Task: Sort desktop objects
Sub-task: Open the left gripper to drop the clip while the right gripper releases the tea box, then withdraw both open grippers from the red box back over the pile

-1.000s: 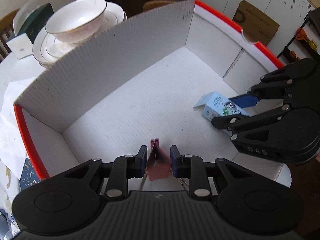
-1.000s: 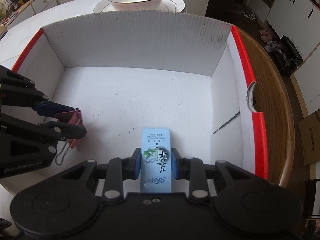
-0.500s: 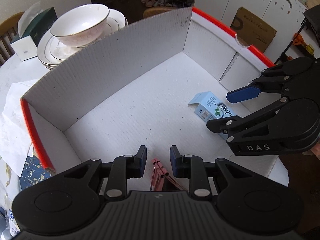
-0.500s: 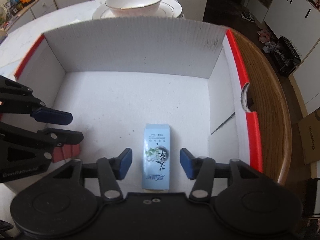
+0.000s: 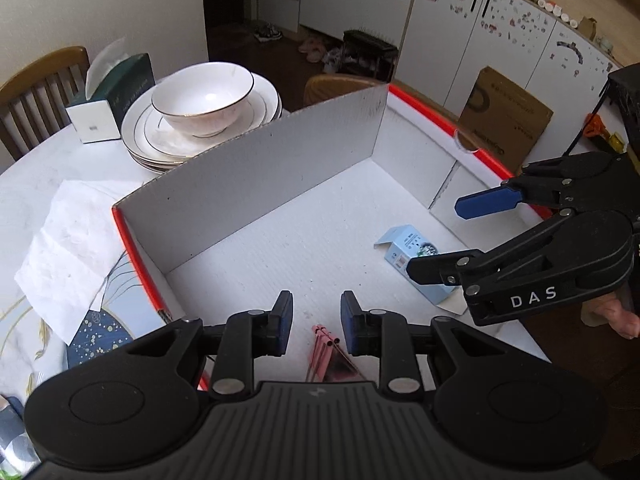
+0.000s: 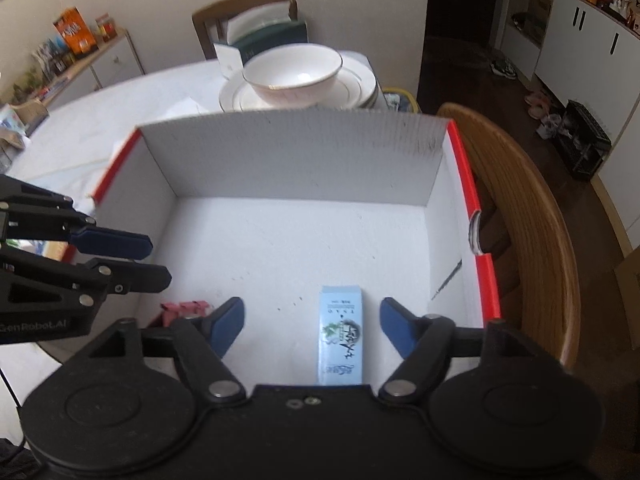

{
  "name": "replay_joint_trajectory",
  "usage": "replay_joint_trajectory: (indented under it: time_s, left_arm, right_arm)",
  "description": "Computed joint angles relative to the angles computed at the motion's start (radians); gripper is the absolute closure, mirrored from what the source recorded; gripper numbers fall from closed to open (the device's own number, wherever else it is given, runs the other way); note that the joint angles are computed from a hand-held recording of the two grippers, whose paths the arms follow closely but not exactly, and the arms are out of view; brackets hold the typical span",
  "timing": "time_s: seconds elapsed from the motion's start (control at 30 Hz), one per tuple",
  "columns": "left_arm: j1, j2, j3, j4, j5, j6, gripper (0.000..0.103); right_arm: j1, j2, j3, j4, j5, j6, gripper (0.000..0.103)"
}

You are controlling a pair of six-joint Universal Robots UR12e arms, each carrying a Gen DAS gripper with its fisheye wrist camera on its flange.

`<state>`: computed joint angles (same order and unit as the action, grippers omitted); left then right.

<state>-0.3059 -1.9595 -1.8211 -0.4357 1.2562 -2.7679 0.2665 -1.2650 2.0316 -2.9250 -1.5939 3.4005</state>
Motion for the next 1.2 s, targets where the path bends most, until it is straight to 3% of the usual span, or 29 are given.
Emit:
replay_joint_trajectory:
  time_s: [0.1, 0.13, 0.2, 0.3, 0.37, 0.7, 0.8, 0.9, 1.2]
  left_arm:
    - [0.005, 0.012, -0.017, 0.027, -0.011, -0.008, 0.064]
    - [0.007, 0.016, -0.023, 0.038, -0.015, -0.013, 0.046]
    - [0.012, 0.025, -0.038, 0.066, -0.031, -0.022, 0.029]
    - [0.017, 0.037, -0.052, 0.08, -0.043, -0.028, 0.028]
    - [0.018, 0.043, -0.064, 0.102, -0.037, -0.035, 0.017]
    - [0.061, 0.084, -0.133, 0.188, -0.082, -0.063, 0.015]
    - [0.085, 0.1, -0.159, 0.224, -0.103, -0.071, 0.013]
    - [0.11, 0.116, -0.186, 0.259, -0.111, -0.082, 0.001]
    - [0.196, 0.167, -0.256, 0.28, -0.146, -0.066, 0.001]
  right_arm:
    - [0.005, -0.011, 0.012, -0.04, -0.005, 0.015, 0.023]
    - [0.005, -0.013, 0.017, -0.058, -0.002, 0.018, 0.023]
    - [0.011, -0.012, 0.02, -0.085, -0.006, 0.026, 0.022]
    - [0.018, -0.018, 0.028, -0.118, -0.017, 0.03, 0.021]
    - [0.026, -0.018, 0.03, -0.139, -0.032, 0.034, 0.021]
    - [0.073, -0.018, 0.032, -0.199, -0.126, 0.09, 0.02]
    - [0.091, -0.013, 0.029, -0.213, -0.137, 0.135, 0.02]
    - [0.114, -0.002, 0.018, -0.229, -0.143, 0.158, 0.02]
    - [0.195, 0.035, -0.045, -0.227, -0.212, 0.157, 0.02]
